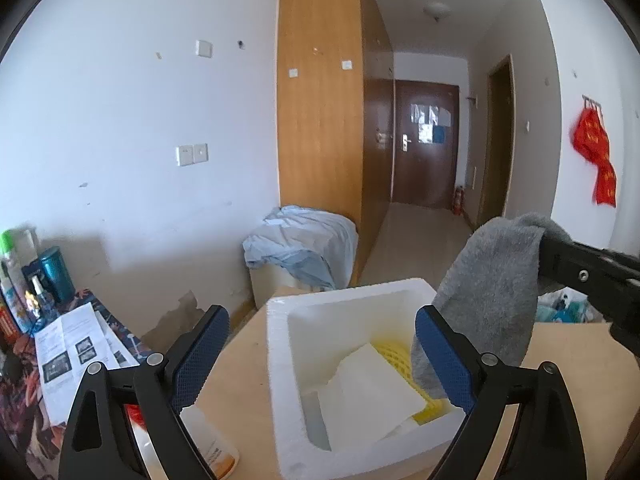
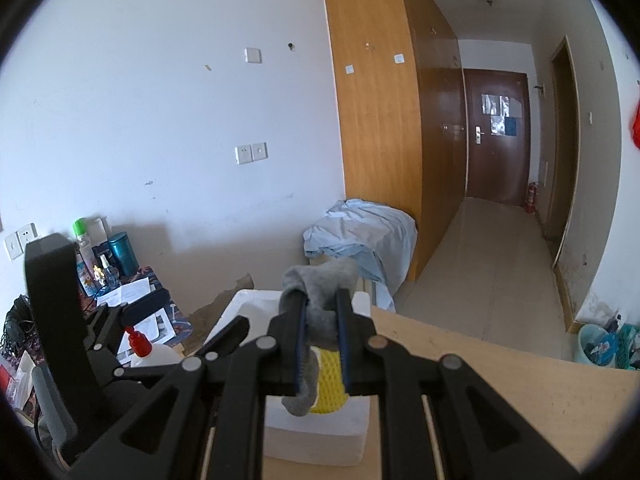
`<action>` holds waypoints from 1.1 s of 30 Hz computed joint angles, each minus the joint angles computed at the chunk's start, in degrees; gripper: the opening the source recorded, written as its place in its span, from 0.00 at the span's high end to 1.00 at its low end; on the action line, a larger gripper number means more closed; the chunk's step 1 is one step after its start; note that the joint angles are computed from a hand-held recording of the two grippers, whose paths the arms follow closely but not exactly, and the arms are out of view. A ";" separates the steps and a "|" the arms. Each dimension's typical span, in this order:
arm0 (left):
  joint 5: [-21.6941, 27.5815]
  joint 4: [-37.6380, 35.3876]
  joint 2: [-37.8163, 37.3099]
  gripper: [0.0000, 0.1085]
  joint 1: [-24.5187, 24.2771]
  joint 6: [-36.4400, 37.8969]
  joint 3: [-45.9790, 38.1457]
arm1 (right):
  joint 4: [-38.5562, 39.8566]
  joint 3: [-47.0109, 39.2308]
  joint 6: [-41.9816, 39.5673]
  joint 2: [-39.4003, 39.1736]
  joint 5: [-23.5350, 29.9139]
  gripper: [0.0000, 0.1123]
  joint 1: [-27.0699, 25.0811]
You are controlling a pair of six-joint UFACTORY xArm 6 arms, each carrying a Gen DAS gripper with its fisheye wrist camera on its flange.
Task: Organize soft objects
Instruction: 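Open the left tool to drop the towel into the box, then lower the grey sock into the box and open the right tool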
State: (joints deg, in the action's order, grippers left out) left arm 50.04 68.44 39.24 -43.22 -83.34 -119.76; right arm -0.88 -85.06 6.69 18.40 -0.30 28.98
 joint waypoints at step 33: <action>-1.10 1.19 -12.43 0.13 -1.56 -8.74 19.58 | 16.19 -9.76 -15.36 8.57 8.33 0.85 1.73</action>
State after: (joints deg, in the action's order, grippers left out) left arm 48.94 69.63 26.81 -44.77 -92.08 -100.18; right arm 15.32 -94.82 -8.66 26.97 8.03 30.71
